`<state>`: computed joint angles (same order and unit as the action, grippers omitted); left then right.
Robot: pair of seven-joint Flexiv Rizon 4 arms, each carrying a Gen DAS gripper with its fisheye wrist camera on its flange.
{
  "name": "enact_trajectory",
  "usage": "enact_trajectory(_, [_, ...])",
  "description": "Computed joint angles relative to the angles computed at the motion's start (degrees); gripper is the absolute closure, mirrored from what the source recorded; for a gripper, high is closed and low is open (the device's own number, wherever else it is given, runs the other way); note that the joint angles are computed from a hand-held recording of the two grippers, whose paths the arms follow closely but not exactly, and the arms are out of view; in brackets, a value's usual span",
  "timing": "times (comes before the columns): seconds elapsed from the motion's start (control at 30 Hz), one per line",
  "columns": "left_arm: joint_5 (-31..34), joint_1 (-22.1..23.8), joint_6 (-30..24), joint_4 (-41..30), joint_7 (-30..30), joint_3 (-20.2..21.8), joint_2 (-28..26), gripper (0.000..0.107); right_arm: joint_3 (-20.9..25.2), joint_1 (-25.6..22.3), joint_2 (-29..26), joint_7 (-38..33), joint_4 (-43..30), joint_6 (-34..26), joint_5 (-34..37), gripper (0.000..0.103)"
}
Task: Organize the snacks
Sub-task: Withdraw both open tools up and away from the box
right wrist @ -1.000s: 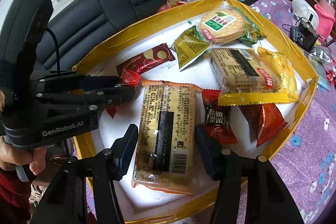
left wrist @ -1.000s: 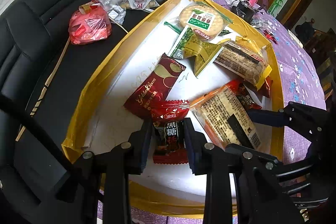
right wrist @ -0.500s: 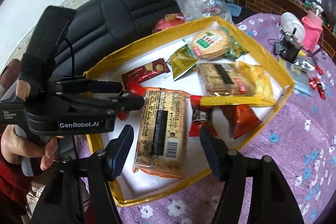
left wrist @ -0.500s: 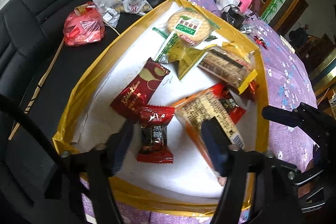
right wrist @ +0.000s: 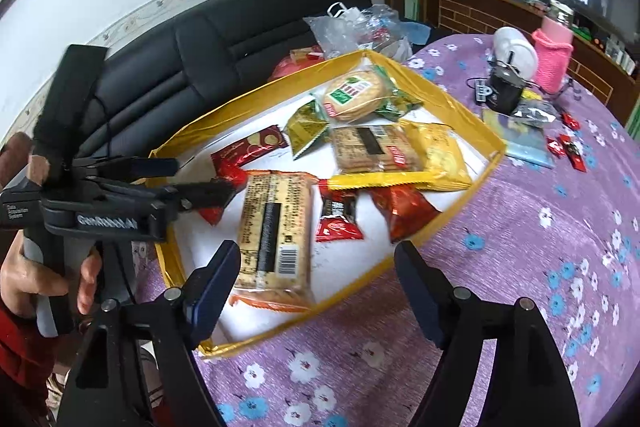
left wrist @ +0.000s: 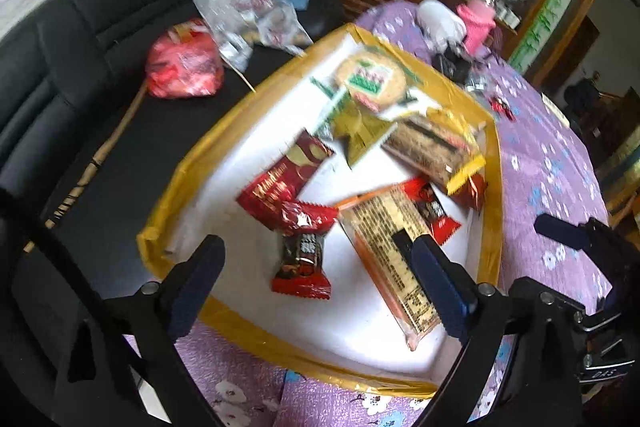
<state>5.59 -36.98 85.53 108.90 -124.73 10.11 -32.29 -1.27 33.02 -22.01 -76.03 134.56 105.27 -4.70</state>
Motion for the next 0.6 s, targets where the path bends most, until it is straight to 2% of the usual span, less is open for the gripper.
enact_trajectory(0.07, [2.9, -6.3, -1.6, -1.7, -4.1, 7.0, 0.1, 0.012, -1.0, 0.9, 0.2, -0.3, 0.7, 1.1, 0.8, 0.021])
enact_trajectory(0.17, [10.9, -17.1, -5.2, -5.3, -12.9, 18.9, -0.5, 0.012, -1.4, 1.3, 0.3, -1.1, 1.3, 1.9, 1.7, 0.019])
enact_trajectory(0.23, [16.0, -22.7, -8.6, -7.4, -17.3, 24.6, -0.6, 0.008, -1.0, 1.0, 0.3, -1.3, 1.5, 2.4, 2.3, 0.017])
enact_trajectory(0.27, [17.4, -23.6, -9.7, -7.9, -18.3, 25.2, -0.4, 0.004, -1.0, 0.9, 0.3, -1.3, 1.6, 2.6, 2.7, 0.017])
enact_trajectory(0.3, [18.1, -23.1, -9.9, -8.0, -18.7, 24.5, 0.0, 0.004, -1.0, 1.1, 0.4, -1.3, 1.7, 2.9, 3.2, 0.016])
enact_trajectory(0.37, [17.1, -18.4, -7.7, -6.3, -16.1, 19.2, 1.5, 0.004, -1.7, 1.9, 0.5, -1.6, 2.1, 3.7, 4.5, 0.013])
enact_trajectory(0.43, [16.8, -15.4, -7.0, -5.6, -15.9, 16.0, 2.0, 0.004, -1.7, 2.0, 0.6, -1.9, 2.2, 3.7, 5.1, 0.001])
enact_trajectory(0.6, [22.3, -17.4, -11.9, -8.2, -21.4, 17.1, 1.0, 0.004, -2.5, 3.5, 0.9, -2.8, 2.9, 4.0, 6.8, 0.001])
